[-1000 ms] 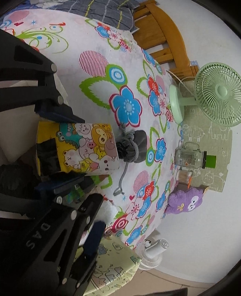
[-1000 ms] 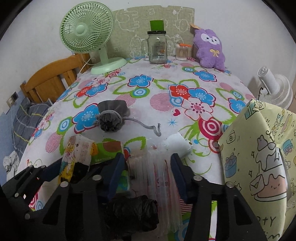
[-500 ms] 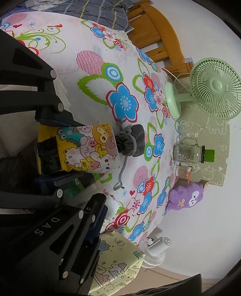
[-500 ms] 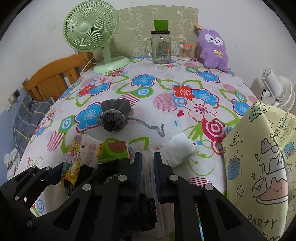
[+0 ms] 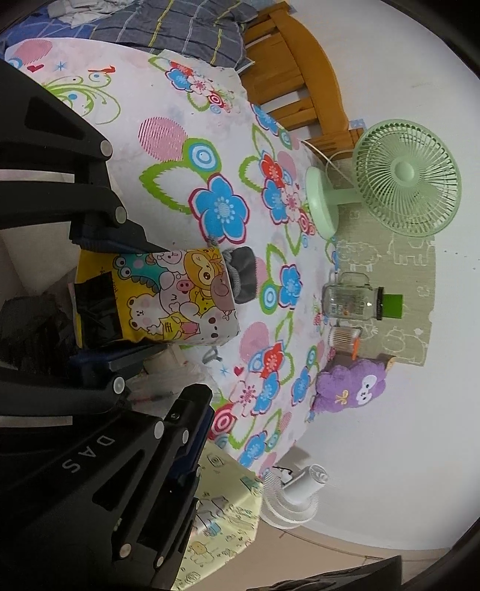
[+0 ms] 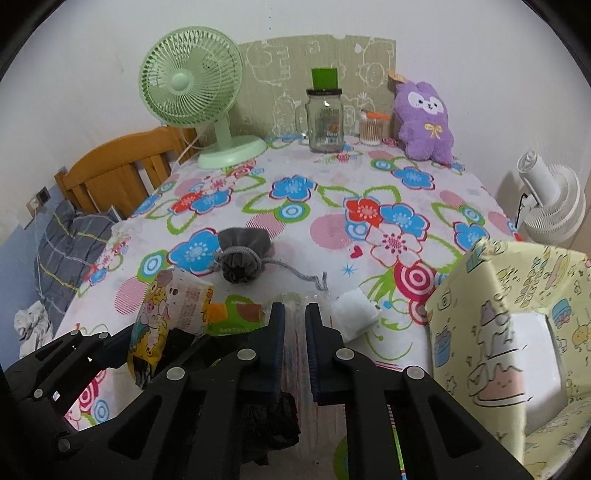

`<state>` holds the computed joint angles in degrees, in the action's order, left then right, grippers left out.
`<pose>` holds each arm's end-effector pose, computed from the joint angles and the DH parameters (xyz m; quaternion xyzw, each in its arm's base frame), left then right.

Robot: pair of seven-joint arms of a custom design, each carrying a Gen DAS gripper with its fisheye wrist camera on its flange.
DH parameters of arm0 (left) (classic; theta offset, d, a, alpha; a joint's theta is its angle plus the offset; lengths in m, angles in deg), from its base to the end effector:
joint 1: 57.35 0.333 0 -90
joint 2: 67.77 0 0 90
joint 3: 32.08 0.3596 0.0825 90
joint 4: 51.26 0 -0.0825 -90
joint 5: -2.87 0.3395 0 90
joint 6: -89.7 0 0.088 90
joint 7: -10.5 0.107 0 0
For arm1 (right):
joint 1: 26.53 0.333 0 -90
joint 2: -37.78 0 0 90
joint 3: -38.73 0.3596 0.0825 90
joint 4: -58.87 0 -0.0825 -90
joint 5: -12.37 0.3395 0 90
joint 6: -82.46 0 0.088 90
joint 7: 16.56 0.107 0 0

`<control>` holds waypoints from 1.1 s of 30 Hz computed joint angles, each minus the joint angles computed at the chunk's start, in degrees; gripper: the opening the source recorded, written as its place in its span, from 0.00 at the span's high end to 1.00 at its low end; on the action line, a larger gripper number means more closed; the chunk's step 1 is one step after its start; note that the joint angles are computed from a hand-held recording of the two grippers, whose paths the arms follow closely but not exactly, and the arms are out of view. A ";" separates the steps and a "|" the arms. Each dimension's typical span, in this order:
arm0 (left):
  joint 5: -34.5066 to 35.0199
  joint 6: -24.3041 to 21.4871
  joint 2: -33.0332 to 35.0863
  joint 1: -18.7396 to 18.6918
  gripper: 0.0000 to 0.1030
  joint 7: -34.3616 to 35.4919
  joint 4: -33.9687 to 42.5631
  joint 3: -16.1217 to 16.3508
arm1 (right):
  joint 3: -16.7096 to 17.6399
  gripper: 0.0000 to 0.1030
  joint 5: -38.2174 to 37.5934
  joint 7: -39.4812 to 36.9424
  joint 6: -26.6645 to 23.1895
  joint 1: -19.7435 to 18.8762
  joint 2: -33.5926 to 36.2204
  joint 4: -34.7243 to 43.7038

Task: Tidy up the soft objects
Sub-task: 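Lift the yellow tissue pack off the table with the left tool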

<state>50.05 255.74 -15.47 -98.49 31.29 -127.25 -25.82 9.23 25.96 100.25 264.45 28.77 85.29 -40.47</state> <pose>0.5926 -0.5025 0.2949 -0.5796 0.7205 -0.3166 0.2114 0.6083 0.3717 0.2979 -0.6642 0.6474 -0.2199 0.3023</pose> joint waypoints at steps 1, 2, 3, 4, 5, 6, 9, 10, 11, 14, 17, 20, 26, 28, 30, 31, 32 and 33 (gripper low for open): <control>0.26 0.09 -0.33 -0.36 0.61 -0.51 -0.22 0.47 | -0.37 0.87 0.00 -0.04 0.48 0.40 -0.38 -0.53; 0.60 0.19 -0.70 -0.71 0.61 -1.11 -0.51 0.92 | -0.66 0.87 0.11 -0.15 0.83 0.72 -0.66 -0.92; 0.90 0.27 -0.94 -0.93 0.61 -1.55 -0.64 1.16 | -0.85 0.87 0.26 -0.38 1.27 0.98 -1.01 -1.38; 1.27 0.32 -1.27 -1.19 0.61 -2.13 -0.86 1.47 | -1.12 0.87 0.49 -0.68 1.79 1.35 -1.43 -1.93; 1.63 0.26 -1.56 -1.42 0.61 -2.64 -1.00 1.68 | -1.37 0.87 0.81 -1.01 2.13 1.72 -1.73 -2.32; 2.08 0.25 -1.92 -1.66 0.61 -3.24 -1.22 1.93 | -1.53 0.87 1.13 -1.45 2.45 1.95 -2.03 -2.65; 3.51 0.25 -2.94 -2.10 0.61 -4.95 -1.92 2.32 | -2.20 0.87 2.31 -2.86 3.37 2.91 -3.00 -3.73; 4.08 0.26 -3.27 -2.23 0.61 -5.57 -2.17 2.46 | -2.17 0.87 2.75 -3.43 3.73 3.02 -3.33 -4.06; 4.72 0.18 -3.60 -2.45 0.61 -6.31 -2.39 2.68 | -2.15 0.88 3.22 -4.03 4.14 3.16 -3.66 -4.40; 6.64 -0.28 -4.55 -2.84 0.61 -8.43 -2.85 2.90 | -2.04 0.88 4.77 -6.10 5.22 3.48 -4.74 -5.26; 8.51 -0.94 -5.37 -3.04 0.61 -10.40 -3.08 2.71 | -1.47 0.88 6.40 -8.45 6.17 3.42 -5.83 -6.02; 10.08 -1.82 -5.77 -2.79 0.61 -11.48 -2.77 2.03 | -1.34 0.88 8.18 -10.62 6.66 3.65 -6.62 -6.48; 12.66 -3.30 -6.48 -2.23 0.61 -12.72 -2.44 0.54 | -1.33 0.88 11.20 -13.77 7.34 4.07 -7.52 -6.95; 13.11 -3.69 -6.48 -2.00 0.61 -12.75 -2.15 -0.02 | -1.38 0.88 12.09 -14.57 7.48 4.20 -7.76 -7.10; 13.48 -3.93 -6.47 -1.84 0.61 -12.82 -1.89 -0.42 | -1.36 0.88 12.80 -15.33 7.66 4.22 -7.98 -7.29; 13.56 -4.02 -6.41 -1.72 0.61 -12.76 -1.70 -0.64 | -1.35 0.88 13.13 -15.70 7.77 4.24 -8.12 -7.45; 13.68 -4.09 -6.42 -1.68 0.61 -12.76 -1.61 -0.79 | -1.45 0.88 13.49 -16.05 7.85 4.34 -8.26 -7.63; 13.77 -4.22 -6.42 -1.69 0.61 -12.73 -1.49 -0.92 | -1.52 0.88 13.83 -16.38 7.94 4.46 -8.36 -7.78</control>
<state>63.82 251.52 -21.89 -100.19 18.56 -128.74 -26.74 7.71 39.79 83.87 272.39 33.23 76.92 -48.25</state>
